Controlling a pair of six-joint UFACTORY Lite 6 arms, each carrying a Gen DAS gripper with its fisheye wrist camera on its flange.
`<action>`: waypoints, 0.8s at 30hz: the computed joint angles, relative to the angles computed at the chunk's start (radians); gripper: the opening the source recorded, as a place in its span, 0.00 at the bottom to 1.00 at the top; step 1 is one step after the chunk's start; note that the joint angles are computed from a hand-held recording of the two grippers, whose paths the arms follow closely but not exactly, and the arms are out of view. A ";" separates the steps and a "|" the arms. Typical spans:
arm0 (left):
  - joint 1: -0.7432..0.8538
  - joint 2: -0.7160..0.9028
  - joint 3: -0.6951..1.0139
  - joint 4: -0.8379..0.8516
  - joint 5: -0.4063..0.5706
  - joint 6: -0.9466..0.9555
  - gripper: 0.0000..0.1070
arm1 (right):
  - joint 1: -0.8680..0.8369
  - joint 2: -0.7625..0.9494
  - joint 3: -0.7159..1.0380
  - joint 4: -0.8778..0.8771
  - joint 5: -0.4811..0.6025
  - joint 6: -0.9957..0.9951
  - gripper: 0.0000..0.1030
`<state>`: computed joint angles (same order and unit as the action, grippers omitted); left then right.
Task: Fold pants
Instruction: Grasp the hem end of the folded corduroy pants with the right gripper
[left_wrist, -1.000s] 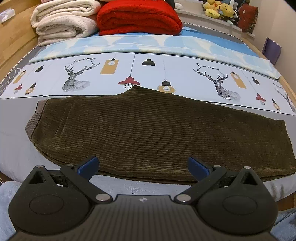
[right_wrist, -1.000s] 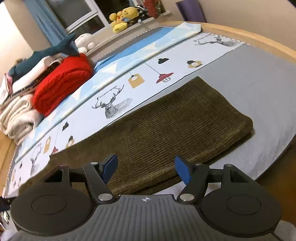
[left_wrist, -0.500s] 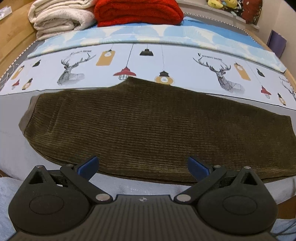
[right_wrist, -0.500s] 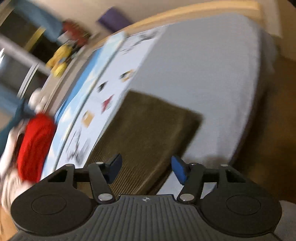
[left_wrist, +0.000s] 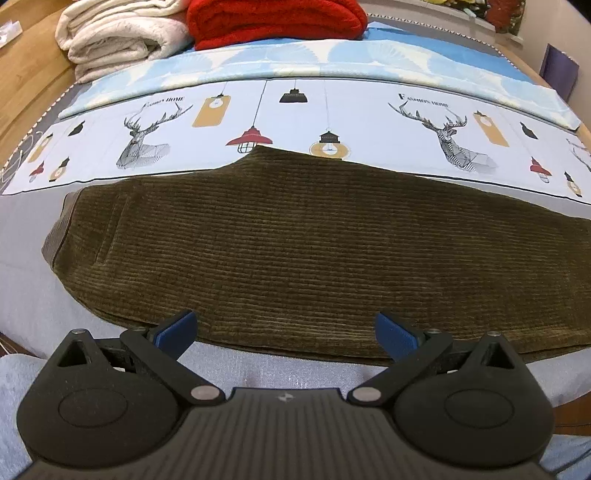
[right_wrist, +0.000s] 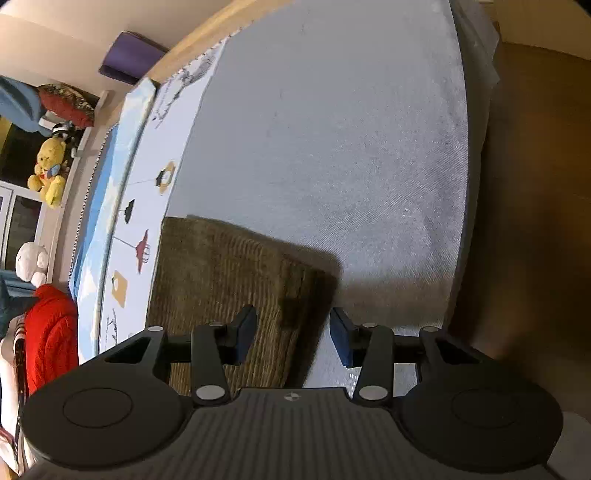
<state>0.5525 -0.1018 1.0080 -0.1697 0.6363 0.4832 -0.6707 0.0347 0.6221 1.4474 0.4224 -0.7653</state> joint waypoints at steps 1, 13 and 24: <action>-0.005 0.000 -0.001 0.007 -0.001 -0.010 0.96 | -0.003 0.035 0.019 0.021 -0.002 -0.019 0.46; -0.071 0.024 -0.021 0.091 -0.028 -0.113 0.96 | -0.026 0.186 0.117 0.116 0.063 -0.193 0.49; -0.126 0.038 -0.035 0.151 -0.047 -0.192 0.96 | 0.016 0.191 0.119 0.063 0.095 -0.122 0.48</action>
